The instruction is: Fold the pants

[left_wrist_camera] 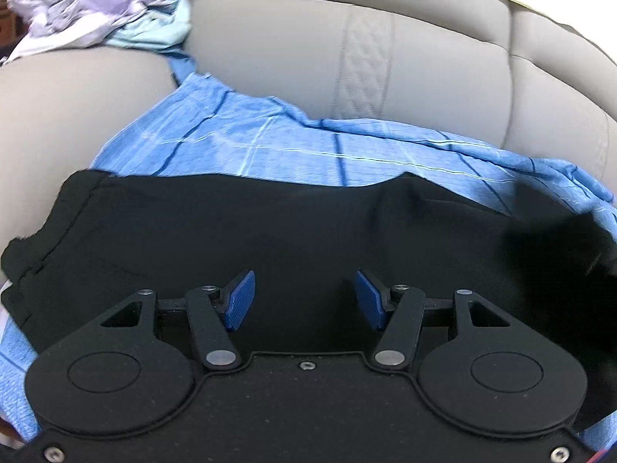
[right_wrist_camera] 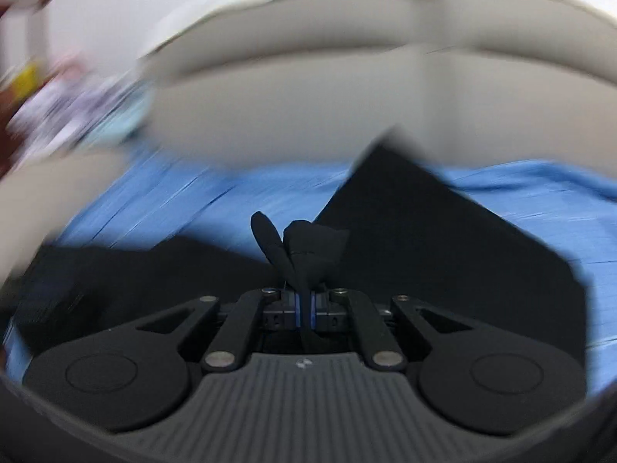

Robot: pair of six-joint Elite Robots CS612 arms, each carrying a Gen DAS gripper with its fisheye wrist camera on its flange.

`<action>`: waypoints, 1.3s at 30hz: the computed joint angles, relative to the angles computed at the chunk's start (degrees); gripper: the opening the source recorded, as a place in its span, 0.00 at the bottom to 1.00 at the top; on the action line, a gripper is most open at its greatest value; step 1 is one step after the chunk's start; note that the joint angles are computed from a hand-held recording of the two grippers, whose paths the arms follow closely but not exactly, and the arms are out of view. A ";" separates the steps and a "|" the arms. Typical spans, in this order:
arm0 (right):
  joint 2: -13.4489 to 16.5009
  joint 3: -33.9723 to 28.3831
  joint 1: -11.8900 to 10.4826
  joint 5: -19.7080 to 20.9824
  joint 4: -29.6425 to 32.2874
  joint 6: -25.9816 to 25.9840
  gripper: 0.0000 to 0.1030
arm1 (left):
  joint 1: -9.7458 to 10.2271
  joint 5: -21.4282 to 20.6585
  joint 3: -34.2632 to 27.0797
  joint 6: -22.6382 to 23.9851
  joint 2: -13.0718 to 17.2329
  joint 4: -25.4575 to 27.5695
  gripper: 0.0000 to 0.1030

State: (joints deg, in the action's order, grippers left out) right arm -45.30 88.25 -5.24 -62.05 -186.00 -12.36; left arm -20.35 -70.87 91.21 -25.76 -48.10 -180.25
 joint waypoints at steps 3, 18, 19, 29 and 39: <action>-0.10 2.08 2.05 1.97 4.19 -4.40 0.07 | 0.53 -0.92 0.88 -0.83 -0.27 -0.83 0.54; -2.85 10.73 0.66 10.32 -2.39 -10.00 0.72 | -0.42 -7.24 2.59 0.86 -1.34 -5.54 0.57; -3.17 11.71 0.31 10.40 -3.91 -8.93 0.74 | -0.69 -7.74 2.66 1.40 -1.47 -5.95 0.57; -2.91 16.65 -2.41 -6.92 -24.65 11.57 0.78 | -5.02 -8.41 2.33 5.78 -0.66 -7.93 0.53; -0.49 16.04 -2.27 -19.94 -25.29 9.68 0.78 | -8.82 2.74 4.35 9.24 0.38 -5.39 0.54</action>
State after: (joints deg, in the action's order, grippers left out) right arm -45.79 104.29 -7.50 -81.98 -211.28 -2.68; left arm -29.17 -68.13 95.56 -16.52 -47.73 -185.64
